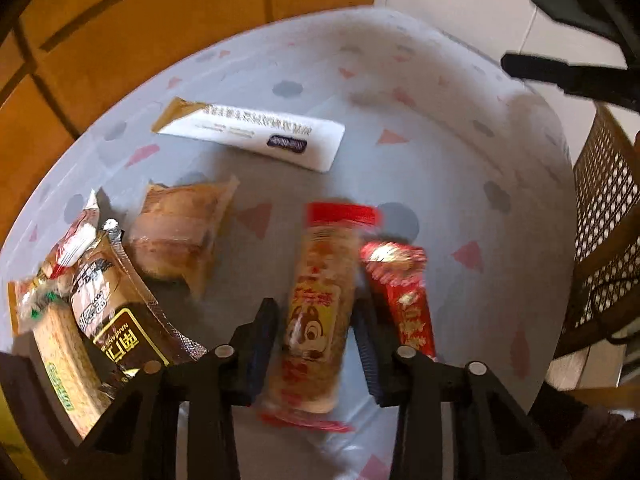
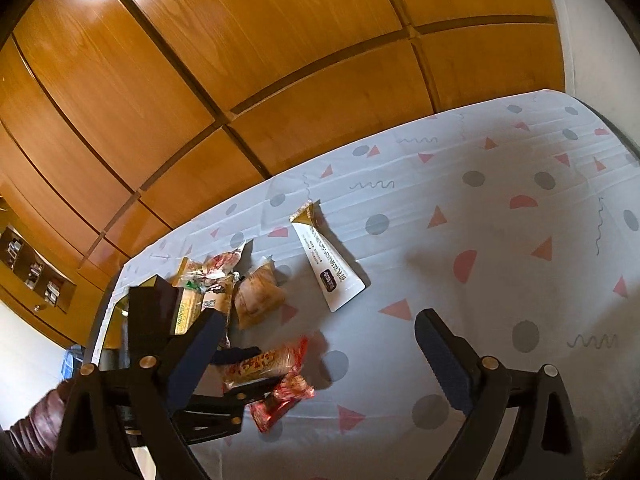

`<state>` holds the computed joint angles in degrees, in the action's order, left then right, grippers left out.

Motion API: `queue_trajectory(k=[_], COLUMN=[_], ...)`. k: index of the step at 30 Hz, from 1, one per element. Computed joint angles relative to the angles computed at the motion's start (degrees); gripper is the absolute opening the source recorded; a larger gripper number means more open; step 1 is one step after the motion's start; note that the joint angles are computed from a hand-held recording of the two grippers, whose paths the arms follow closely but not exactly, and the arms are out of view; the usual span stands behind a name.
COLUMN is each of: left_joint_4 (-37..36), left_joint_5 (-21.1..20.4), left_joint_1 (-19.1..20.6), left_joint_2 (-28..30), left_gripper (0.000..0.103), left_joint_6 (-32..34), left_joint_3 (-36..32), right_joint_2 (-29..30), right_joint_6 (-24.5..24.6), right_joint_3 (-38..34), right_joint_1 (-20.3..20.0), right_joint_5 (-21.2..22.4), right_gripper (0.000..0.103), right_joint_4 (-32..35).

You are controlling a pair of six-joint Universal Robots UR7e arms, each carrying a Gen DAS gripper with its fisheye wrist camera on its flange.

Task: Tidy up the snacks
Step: 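Reach the left gripper to the chipmunk-printed bar and grasp it, then carry the chipmunk bar into the tin while the right gripper grasps the white stick pack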

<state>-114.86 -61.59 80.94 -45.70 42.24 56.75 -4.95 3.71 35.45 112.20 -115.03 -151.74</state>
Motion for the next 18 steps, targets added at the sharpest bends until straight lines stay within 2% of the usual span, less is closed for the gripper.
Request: queue_trajectory(k=[9, 15, 18], left_joint_4=[-11.79, -18.26, -22.63], left_joint_5=[-1.79, -0.81, -1.90], left_joint_1=[1.43, 3.00, 3.96], left_joint_2=[-10.14, -15.58, -17.02], left_gripper=[0.029, 0.029, 0.029], left_joint_6=[-4.91, -6.61, -6.79], left_joint_3=[14.04, 21.96, 24.63], right_joint_2=[0.79, 4.00, 6.52], right_joint_6=[0.04, -0.63, -1.11], right_joint_3=[-1.42, -7.48, -12.27], right_joint_1=[0.22, 0.68, 0.92], right_joint_5=[-2.04, -5.54, -7.33], right_gripper=[0.097, 0.097, 0.097], right_joint_4=[1.27, 9.00, 14.80])
